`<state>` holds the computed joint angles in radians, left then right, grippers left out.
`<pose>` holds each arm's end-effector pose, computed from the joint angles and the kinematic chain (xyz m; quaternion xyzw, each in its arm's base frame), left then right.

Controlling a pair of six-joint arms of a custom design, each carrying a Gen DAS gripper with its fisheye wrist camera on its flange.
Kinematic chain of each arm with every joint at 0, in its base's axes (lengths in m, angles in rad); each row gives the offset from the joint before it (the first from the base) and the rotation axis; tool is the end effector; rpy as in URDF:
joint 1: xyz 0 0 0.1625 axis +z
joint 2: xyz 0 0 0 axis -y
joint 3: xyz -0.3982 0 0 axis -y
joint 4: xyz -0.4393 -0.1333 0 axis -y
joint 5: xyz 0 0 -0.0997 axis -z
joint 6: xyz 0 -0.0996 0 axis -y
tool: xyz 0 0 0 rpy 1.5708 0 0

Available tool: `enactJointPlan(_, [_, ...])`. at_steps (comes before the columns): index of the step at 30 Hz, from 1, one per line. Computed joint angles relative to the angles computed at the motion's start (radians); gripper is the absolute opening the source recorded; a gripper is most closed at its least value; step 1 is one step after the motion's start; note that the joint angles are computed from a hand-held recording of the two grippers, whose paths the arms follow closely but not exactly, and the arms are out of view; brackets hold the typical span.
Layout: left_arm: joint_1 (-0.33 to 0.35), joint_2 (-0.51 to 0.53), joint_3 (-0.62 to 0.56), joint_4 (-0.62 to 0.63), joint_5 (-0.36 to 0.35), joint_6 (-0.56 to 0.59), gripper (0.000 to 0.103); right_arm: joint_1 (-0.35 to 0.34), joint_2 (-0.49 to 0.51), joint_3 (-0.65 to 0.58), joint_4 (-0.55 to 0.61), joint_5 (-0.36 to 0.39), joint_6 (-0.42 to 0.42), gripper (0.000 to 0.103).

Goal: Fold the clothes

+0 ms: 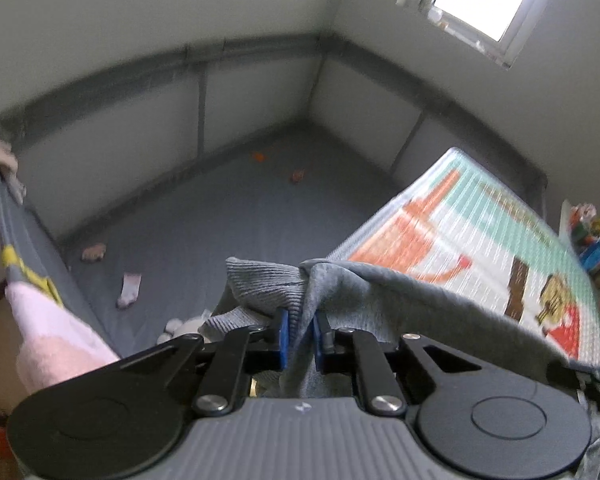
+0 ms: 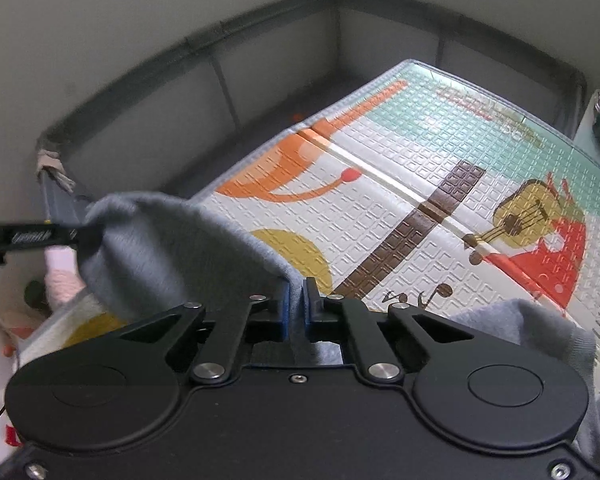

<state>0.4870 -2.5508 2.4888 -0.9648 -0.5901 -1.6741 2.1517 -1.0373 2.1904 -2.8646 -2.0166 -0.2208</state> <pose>-0.0442 -0.2679 0.3125 -0.1261 0.8498 -0.4001 0.3191 0.3455 -0.3617 0.0288 0.3653 -0.9018 0.1069 0.2047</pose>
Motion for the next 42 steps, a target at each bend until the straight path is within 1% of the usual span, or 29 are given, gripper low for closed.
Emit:
enactJointPlan(2, [-0.005, 0.018, -0.010, -0.014, 0.027, 0.013, 0.013, 0.004, -0.045, 0.018, 0.032, 0.029, 0.010, 0.006])
enactJointPlan(7, [-0.037, 0.024, -0.021, -0.047, 0.106, 0.055, 0.013, 0.020, -0.142, 0.059, 0.112, 0.079, 0.012, 0.006])
enactJointPlan(10, [-0.071, 0.024, -0.029, -0.027, 0.141, 0.039, 0.014, 0.035, -0.184, 0.084, 0.164, 0.097, 0.008, 0.006])
enactJointPlan(13, [-0.086, 0.042, -0.045, 0.010, 0.151, 0.003, 0.014, 0.044, -0.206, 0.108, 0.200, 0.113, 0.006, 0.006])
enactJointPlan(17, [-0.065, 0.108, -0.088, 0.143, 0.104, -0.161, 0.016, 0.048, -0.198, 0.135, 0.213, 0.121, -0.001, 0.006])
enactJointPlan(18, [-0.054, 0.130, -0.098, 0.184, 0.086, -0.212, 0.018, 0.048, -0.188, 0.142, 0.206, 0.119, -0.004, 0.006])
enactJointPlan(21, [-0.037, 0.180, -0.127, 0.353, 0.024, -0.401, 0.017, 0.045, -0.146, 0.157, 0.181, 0.106, -0.002, 0.006])
enactJointPlan(22, [-0.033, 0.183, -0.130, 0.391, 0.003, -0.444, 0.017, 0.044, -0.128, 0.161, 0.172, 0.097, -0.002, 0.006])
enactJointPlan(27, [-0.045, 0.117, -0.117, 0.473, -0.074, -0.509, 0.018, 0.024, -0.061, 0.181, 0.149, 0.074, 0.008, 0.006])
enactJointPlan(30, [-0.068, 0.088, -0.106, 0.490, -0.106, -0.498, 0.020, 0.013, -0.053, 0.185, 0.145, 0.084, 0.008, 0.011])
enactJointPlan(32, [-0.084, 0.082, -0.095, 0.478, -0.116, -0.470, 0.023, 0.007, -0.056, 0.187, 0.149, 0.099, 0.001, 0.020])
enactJointPlan(34, [-0.100, 0.078, -0.079, 0.439, -0.121, -0.416, 0.026, 0.009, -0.059, 0.189, 0.152, 0.106, -0.008, 0.023])
enactJointPlan(38, [-0.065, 0.114, -0.025, 0.209, -0.103, -0.192, 0.031, 0.014, -0.061, 0.184, 0.158, 0.106, -0.015, 0.023])
enactJointPlan(42, [-0.021, 0.213, 0.008, -0.024, -0.100, 0.016, 0.037, 0.008, -0.067, 0.182, 0.161, 0.116, 0.002, 0.023])
